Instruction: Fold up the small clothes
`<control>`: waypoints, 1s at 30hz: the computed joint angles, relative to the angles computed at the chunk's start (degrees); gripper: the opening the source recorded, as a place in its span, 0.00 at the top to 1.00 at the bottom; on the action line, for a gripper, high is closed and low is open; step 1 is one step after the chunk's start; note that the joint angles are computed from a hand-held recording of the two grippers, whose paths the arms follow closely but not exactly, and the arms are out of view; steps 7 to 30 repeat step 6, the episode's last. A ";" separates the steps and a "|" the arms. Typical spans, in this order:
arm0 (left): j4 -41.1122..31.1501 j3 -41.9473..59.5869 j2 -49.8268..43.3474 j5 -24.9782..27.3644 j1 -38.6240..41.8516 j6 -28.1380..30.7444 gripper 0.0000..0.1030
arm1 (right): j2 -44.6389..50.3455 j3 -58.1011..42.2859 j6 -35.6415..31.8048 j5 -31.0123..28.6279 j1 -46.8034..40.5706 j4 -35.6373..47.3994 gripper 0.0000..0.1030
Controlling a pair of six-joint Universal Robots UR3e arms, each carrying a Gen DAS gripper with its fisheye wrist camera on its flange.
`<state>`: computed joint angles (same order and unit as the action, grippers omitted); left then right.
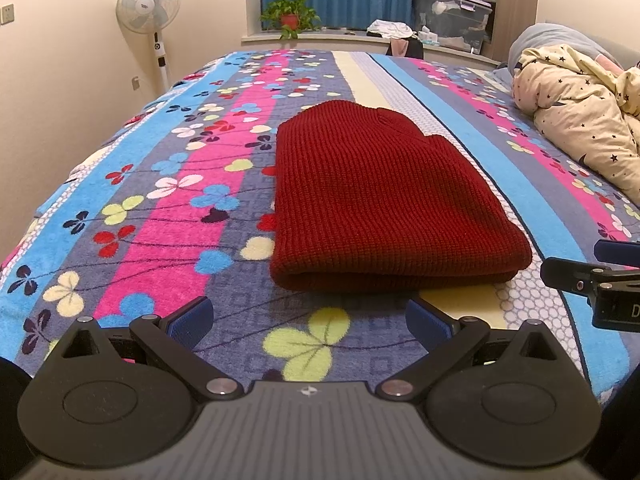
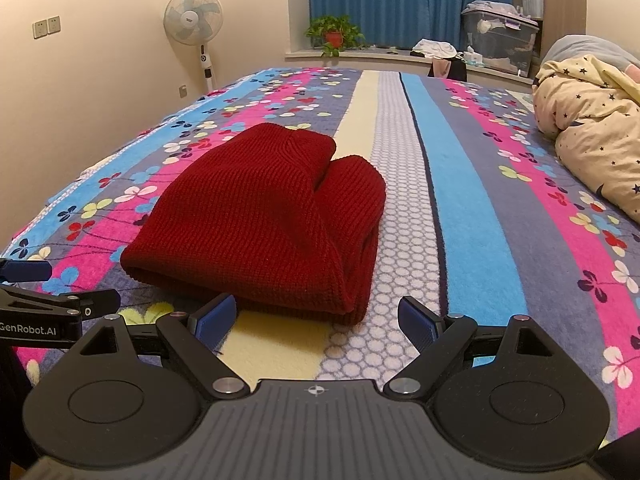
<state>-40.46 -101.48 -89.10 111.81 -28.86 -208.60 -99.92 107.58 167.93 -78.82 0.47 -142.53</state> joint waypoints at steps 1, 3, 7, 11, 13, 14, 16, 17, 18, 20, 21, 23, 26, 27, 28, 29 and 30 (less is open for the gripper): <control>-0.01 0.08 -0.04 0.05 -0.07 -0.03 0.01 | 0.01 -0.01 0.02 -0.02 0.02 -0.01 0.14; -0.04 0.26 -0.15 0.13 -0.25 -0.15 0.01 | 0.00 -0.30 -0.24 0.18 -0.07 0.25 0.14; -0.14 0.38 -0.23 0.25 -0.31 -0.29 0.01 | 0.03 -0.49 -0.36 0.23 -0.11 0.44 0.14; -0.14 0.38 -0.23 0.25 -0.31 -0.29 0.01 | 0.03 -0.49 -0.36 0.23 -0.11 0.44 0.14; -0.14 0.38 -0.23 0.25 -0.31 -0.29 0.01 | 0.03 -0.49 -0.36 0.23 -0.11 0.44 0.14; -0.14 0.38 -0.23 0.25 -0.31 -0.29 0.01 | 0.03 -0.49 -0.36 0.23 -0.11 0.44 0.14; -0.14 0.38 -0.23 0.25 -0.31 -0.29 0.01 | 0.03 -0.49 -0.36 0.23 -0.11 0.44 0.14; -0.14 0.38 -0.23 0.25 -0.31 -0.29 0.01 | 0.03 -0.49 -0.36 0.23 -0.11 0.44 0.14; -0.14 0.38 -0.23 0.25 -0.31 -0.29 0.01 | 0.03 -0.49 -0.36 0.23 -0.11 0.44 0.14; -0.14 0.38 -0.23 0.25 -0.31 -0.29 0.01 | 0.03 -0.49 -0.36 0.23 -0.11 0.44 0.14; -0.14 0.38 -0.23 0.25 -0.31 -0.29 0.01 | 0.03 -0.49 -0.36 0.23 -0.11 0.44 0.14; -0.14 0.38 -0.23 0.25 -0.31 -0.29 0.01 | 0.03 -0.49 -0.36 0.23 -0.11 0.44 0.14; -0.14 0.38 -0.23 0.25 -0.31 -0.29 0.01 | 0.03 -0.49 -0.36 0.23 -0.11 0.44 0.14; -0.14 0.38 -0.23 0.25 -0.31 -0.29 0.01 | 0.03 -0.49 -0.36 0.23 -0.11 0.44 0.14; -0.14 0.38 -0.23 0.25 -0.31 -0.29 0.01 | 0.03 -0.49 -0.36 0.23 -0.11 0.44 0.14; -0.14 0.38 -0.23 0.25 -0.31 -0.29 0.01 | 0.03 -0.49 -0.36 0.23 -0.11 0.44 0.14; -0.14 0.38 -0.23 0.25 -0.31 -0.29 0.01 | 0.03 -0.49 -0.36 0.23 -0.11 0.44 0.14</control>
